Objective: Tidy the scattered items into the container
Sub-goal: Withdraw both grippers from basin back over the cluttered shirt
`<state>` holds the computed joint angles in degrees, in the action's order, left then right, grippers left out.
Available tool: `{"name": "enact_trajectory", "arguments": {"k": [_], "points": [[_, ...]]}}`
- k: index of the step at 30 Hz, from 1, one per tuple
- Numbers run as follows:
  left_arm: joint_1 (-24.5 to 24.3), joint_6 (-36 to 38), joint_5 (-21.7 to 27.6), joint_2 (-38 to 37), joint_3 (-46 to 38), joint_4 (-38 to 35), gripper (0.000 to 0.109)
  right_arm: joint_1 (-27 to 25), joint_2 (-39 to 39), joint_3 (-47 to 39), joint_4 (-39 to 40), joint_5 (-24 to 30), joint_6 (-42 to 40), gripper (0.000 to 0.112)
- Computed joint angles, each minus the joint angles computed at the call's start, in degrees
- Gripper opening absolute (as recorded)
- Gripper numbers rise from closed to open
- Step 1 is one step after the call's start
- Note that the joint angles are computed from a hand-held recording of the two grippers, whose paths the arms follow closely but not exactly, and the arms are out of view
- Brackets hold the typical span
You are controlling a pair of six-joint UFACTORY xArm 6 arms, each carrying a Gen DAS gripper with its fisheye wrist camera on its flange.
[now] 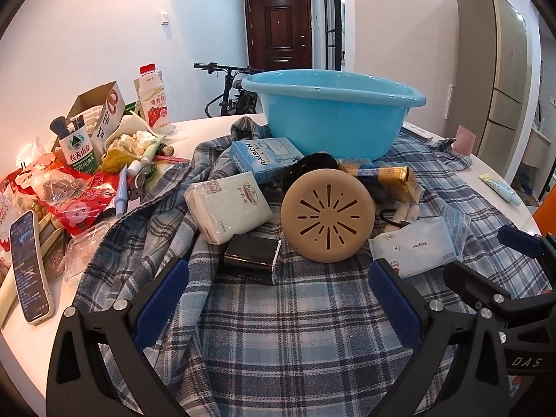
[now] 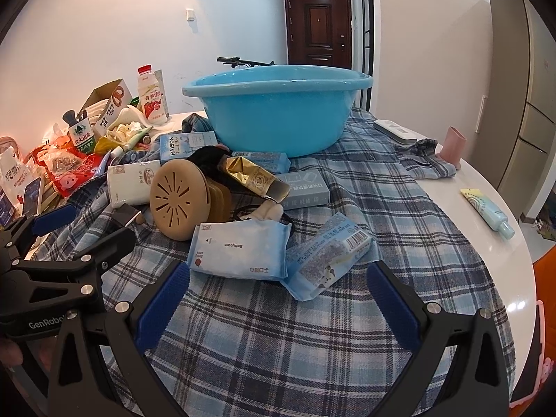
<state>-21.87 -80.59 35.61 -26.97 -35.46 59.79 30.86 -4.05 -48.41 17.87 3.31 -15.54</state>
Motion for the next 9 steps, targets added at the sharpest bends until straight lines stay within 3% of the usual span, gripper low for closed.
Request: {"name": "enact_trajectory", "arguments": {"k": [9], "points": [[0.7,-0.6,-1.0,-1.2,1.1,0.8,0.102,0.3,-0.5,0.2,-3.0,0.1,2.5,0.103]]}}
